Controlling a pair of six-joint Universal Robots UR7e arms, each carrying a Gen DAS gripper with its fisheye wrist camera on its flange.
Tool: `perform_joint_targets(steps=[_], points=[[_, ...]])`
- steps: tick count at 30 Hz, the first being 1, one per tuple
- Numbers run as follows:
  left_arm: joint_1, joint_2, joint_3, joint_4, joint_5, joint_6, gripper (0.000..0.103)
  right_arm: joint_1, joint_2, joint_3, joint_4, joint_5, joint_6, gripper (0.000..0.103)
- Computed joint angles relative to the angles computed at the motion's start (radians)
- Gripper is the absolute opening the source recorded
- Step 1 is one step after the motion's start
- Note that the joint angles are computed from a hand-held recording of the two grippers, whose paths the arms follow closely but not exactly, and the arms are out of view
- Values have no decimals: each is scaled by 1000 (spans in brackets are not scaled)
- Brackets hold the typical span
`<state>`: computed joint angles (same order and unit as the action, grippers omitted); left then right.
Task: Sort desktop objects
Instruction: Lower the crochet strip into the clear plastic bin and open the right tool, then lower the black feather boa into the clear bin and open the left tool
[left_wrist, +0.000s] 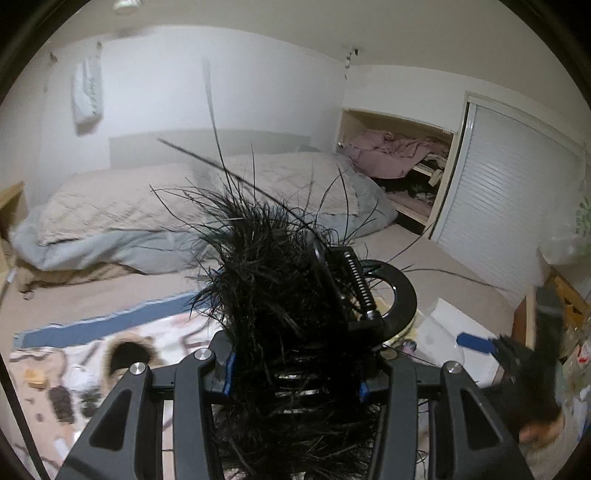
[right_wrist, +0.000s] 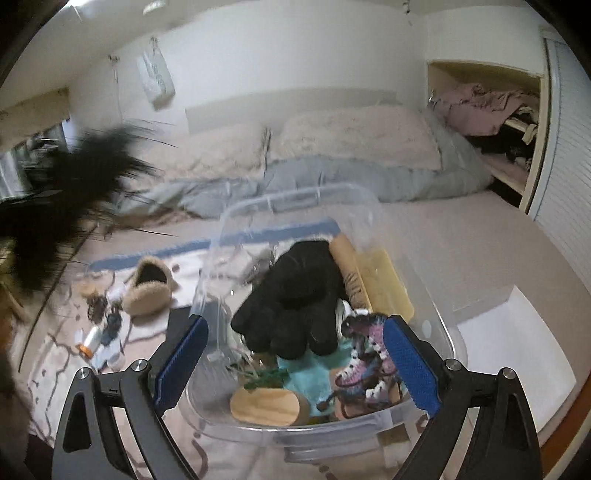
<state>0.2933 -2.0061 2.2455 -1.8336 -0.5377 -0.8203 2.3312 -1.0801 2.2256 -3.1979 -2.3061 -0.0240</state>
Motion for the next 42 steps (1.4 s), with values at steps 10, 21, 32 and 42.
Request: perform_joint_targets(steps=[10, 21, 32, 42], points=[[290, 442, -75, -627, -206, 252, 46, -54, -5, 90, -342, 19, 27, 95], [448, 709, -203, -777, -342, 236, 46, -83, -3, 98, -394, 63, 21, 95], [519, 811, -270, -814, -409, 199, 97, -102, -13, 112, -404, 70, 23, 95], [481, 736, -214, -791, -342, 254, 97, -95, -7, 107, -402, 59, 37, 95]])
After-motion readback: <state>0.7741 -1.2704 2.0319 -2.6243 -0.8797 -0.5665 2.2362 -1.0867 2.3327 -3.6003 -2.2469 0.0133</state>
